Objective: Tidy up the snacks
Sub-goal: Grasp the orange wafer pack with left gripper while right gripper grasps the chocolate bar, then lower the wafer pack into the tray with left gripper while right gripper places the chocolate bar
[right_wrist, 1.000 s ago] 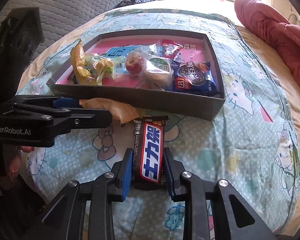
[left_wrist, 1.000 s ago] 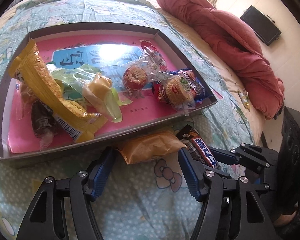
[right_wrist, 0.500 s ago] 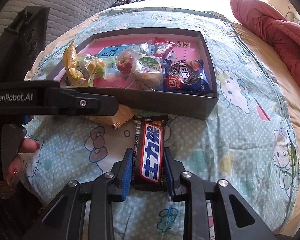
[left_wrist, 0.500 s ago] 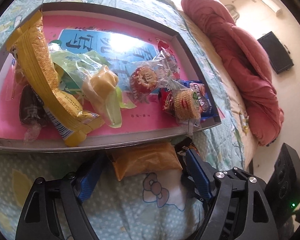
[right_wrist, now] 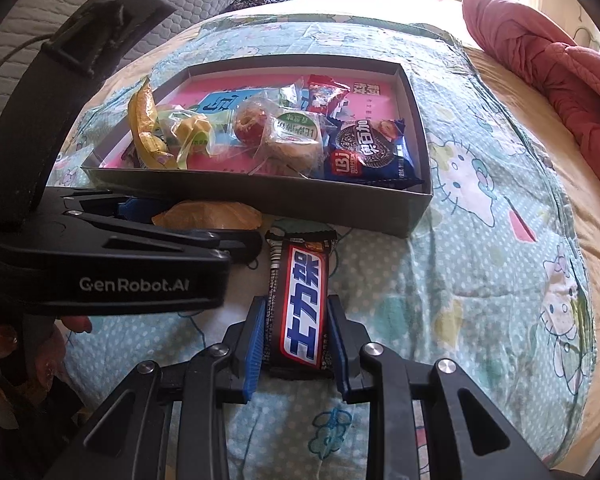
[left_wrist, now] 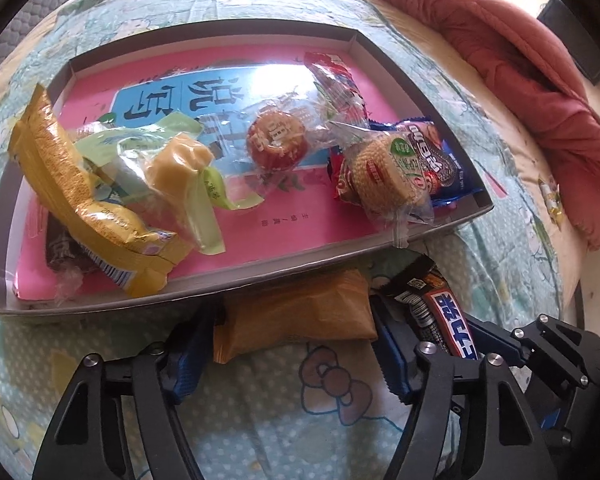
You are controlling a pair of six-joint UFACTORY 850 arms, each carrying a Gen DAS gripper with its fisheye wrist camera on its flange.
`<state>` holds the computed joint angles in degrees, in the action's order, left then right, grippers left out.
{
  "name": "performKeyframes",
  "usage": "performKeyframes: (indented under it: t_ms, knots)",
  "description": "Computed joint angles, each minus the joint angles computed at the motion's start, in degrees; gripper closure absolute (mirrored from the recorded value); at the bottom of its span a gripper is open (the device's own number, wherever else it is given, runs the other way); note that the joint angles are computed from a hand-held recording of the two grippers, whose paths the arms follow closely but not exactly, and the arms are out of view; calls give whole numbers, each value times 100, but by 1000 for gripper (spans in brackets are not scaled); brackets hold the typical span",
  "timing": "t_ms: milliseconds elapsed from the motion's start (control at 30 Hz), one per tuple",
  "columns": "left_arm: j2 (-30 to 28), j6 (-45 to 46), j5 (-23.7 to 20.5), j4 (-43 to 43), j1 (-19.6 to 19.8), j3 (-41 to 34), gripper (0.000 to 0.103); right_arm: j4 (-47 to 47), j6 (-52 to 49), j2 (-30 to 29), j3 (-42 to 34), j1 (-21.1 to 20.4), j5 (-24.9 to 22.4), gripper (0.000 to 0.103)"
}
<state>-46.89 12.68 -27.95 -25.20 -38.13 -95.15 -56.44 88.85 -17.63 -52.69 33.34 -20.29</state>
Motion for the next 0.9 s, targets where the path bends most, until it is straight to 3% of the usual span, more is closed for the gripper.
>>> performKeyframes:
  t_ms: [133, 400, 600, 900]
  knots:
    - [215, 1144, 37, -1189, 242, 357, 36, -306, 412, 170, 145, -45, 198, 74]
    - [902, 2042, 364, -1960, 491, 1054, 37, -1817, 1901, 521, 383, 35, 381, 74]
    - [1369, 1764, 855, -1665, 622, 1427, 37, -3770, 3848, 735, 510, 58, 339, 74]
    - [1452, 1205, 1192, -1239, 671, 1447, 37, -4734, 4678, 849, 515, -21, 215, 74]
